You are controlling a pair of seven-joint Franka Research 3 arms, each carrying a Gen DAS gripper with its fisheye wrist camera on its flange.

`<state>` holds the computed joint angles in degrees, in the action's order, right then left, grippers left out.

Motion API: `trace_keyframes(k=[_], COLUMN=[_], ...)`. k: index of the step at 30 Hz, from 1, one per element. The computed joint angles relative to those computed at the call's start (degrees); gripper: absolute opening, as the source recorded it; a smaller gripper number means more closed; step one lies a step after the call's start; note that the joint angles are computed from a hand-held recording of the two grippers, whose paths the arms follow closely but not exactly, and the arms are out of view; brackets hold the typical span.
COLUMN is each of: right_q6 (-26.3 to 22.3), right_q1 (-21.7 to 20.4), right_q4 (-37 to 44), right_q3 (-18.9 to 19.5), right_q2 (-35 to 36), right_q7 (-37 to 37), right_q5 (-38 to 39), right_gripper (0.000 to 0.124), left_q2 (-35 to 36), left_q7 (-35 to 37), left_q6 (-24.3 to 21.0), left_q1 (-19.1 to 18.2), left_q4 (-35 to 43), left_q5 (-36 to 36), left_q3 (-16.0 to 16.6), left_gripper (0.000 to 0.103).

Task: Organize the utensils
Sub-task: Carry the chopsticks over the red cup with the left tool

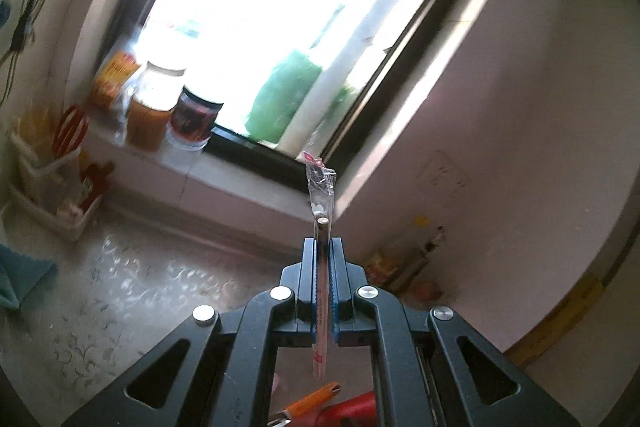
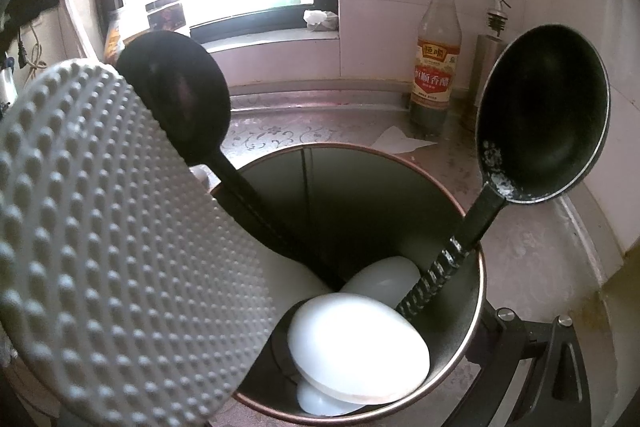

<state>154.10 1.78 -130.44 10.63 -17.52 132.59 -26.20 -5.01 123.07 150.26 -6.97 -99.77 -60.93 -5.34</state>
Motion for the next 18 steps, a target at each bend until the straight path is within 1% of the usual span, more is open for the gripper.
trace_keyframes(k=[13,18], right_q6=[0.0,0.1], right_q1=[0.0,0.1], right_q4=[0.0,0.1], right_q3=[0.1,0.1], right_q2=[-0.1,-0.1], right_q7=[0.2,0.3], right_q5=[-0.3,-0.5], right_gripper=[0.103,0.103], left_q2=[-4.0,-4.1], left_q7=[12.7,15.2], left_q6=[-1.8,-3.2], left_q1=[-3.3,-4.7], left_q4=[1.2,1.7], left_q5=[-9.2,-8.5], left_q3=[1.2,0.4], left_gripper=[0.005,0.005])
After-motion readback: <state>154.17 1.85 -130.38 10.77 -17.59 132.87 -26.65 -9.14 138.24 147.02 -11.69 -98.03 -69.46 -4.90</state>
